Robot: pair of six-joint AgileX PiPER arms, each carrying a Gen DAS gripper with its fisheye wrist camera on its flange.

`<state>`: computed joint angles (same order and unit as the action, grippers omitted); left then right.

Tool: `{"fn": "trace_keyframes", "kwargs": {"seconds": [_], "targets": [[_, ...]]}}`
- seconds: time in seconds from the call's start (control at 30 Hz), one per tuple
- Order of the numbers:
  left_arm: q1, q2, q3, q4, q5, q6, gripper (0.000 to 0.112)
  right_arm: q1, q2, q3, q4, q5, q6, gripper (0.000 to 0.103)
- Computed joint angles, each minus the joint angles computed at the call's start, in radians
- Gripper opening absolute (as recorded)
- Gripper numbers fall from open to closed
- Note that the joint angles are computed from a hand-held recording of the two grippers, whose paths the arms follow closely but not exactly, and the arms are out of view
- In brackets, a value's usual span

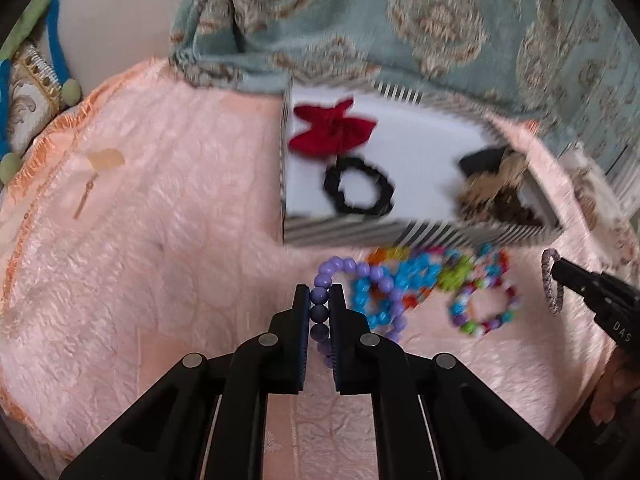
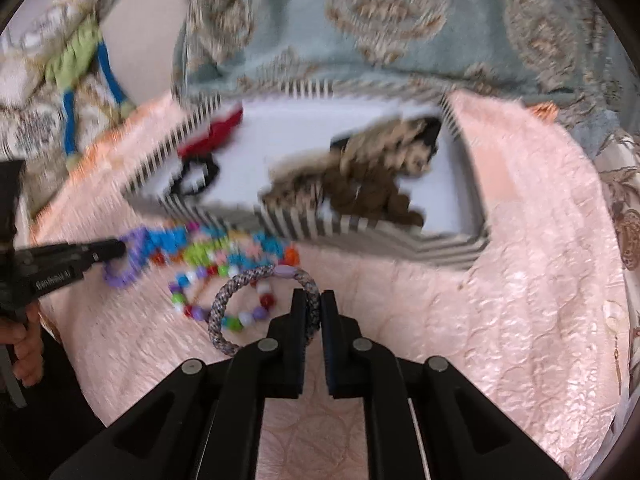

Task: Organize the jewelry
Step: 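Close the left gripper on the purple bead bracelet while the right closes on the grey braided bracelet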

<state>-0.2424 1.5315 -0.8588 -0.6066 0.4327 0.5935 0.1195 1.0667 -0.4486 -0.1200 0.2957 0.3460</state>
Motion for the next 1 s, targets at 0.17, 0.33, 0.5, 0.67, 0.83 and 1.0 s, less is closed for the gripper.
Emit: {"fn": "trace_keyframes", "kwargs": {"seconds": [0.17,0.33,0.5,0.67,0.83,1.0], "targets": [[-0.006,-0.003,-0.004,-0.004,-0.002,-0.011,0.000,-0.009,-0.009,-0.002,0.027,-0.011,-0.016,0.007],[-0.012,-0.012,0.000,-0.010,-0.009,-0.011,0.000,0.010,0.021,-0.006,-0.028,-0.009,0.059,0.007],[-0.032,-0.008,0.002,0.034,-0.027,-0.052,0.000,0.026,0.024,-0.008,-0.109,-0.006,0.147,0.007],[-0.046,-0.010,0.006,0.073,-0.044,-0.087,0.000,0.042,0.022,-0.007,-0.173,-0.001,0.212,0.007],[-0.050,-0.009,0.007,0.090,-0.050,-0.105,0.000,0.058,0.023,-0.005,-0.239,0.002,0.285,0.007],[-0.050,-0.006,0.007,0.098,-0.053,-0.114,0.000,0.055,0.023,-0.005,-0.234,0.000,0.277,0.007]]}}
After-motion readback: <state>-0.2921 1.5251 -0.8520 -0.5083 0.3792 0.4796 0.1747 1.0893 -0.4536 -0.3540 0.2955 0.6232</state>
